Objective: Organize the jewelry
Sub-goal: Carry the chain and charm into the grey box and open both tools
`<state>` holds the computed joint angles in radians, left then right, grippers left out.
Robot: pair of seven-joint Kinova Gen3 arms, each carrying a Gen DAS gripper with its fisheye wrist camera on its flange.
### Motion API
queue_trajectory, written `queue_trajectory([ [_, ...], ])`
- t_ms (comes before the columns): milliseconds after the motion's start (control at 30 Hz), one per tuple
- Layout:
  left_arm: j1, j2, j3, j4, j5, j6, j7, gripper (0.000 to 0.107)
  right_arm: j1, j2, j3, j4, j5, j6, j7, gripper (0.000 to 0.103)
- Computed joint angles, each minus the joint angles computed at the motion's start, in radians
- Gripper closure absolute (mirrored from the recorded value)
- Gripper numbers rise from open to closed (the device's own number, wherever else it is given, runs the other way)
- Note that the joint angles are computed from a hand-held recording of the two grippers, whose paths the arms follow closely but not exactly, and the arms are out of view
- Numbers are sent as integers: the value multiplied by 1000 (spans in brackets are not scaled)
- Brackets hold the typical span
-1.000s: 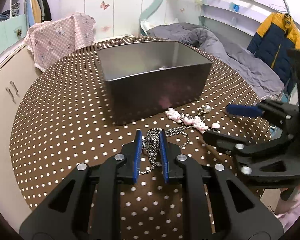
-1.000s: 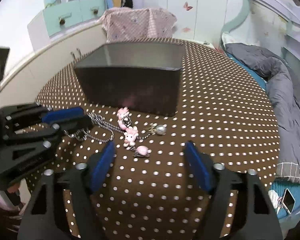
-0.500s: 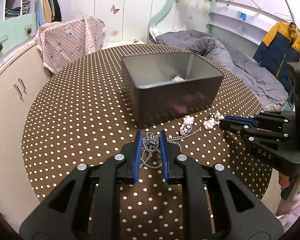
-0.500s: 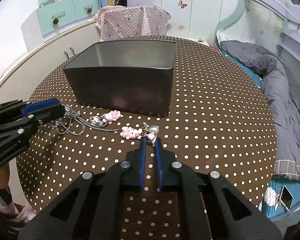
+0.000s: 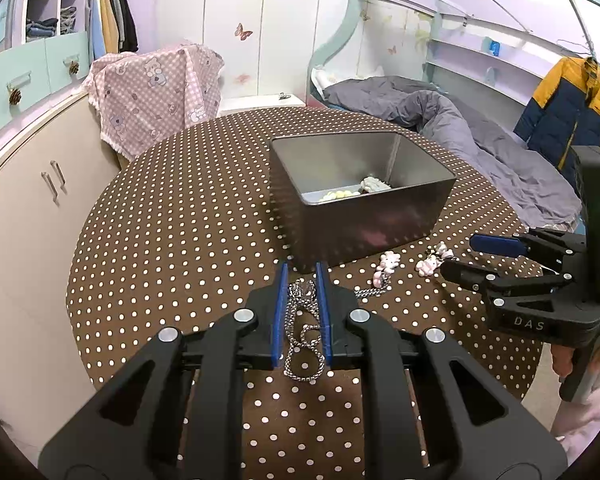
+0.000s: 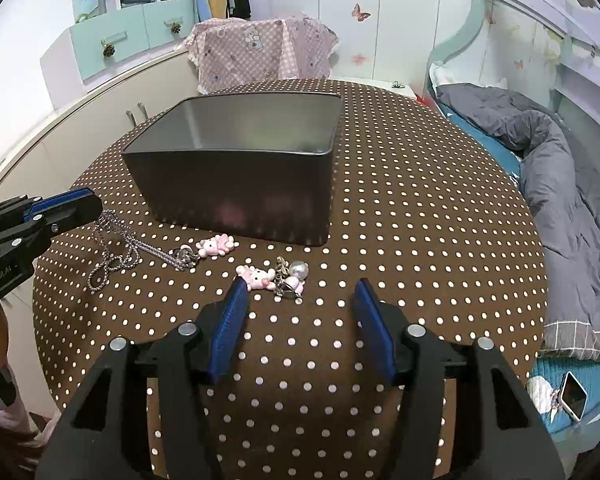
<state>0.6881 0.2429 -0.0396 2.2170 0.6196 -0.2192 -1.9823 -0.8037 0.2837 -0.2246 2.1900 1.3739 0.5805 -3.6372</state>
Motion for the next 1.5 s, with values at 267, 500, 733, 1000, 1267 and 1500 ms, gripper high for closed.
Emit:
queue_trajectory([
  [267,-19,-1,12,7,-27,-2,24,93,13,25,21,-20,6,-34,15,91],
  [500,-43,-4,25,5,-59,1,53,93,13,-3,11,-3,19,-28,-4,91],
  [733,-64,-40,51,12,-81,-18,74,93,6,-49,-10,3,16,30,-9,91],
  [1000,-72,-98,73,-5,-31,-22,15,93,5,-95,-34,-18,22,113,33,91],
  [1267,-99,-134,126,-33,43,-63,-65,93,20,-109,-36,-62,37,159,76,91],
  [1500,-132,-136,174,-81,38,-84,-78,93,46,-120,-30,-89,40,168,88,91],
])
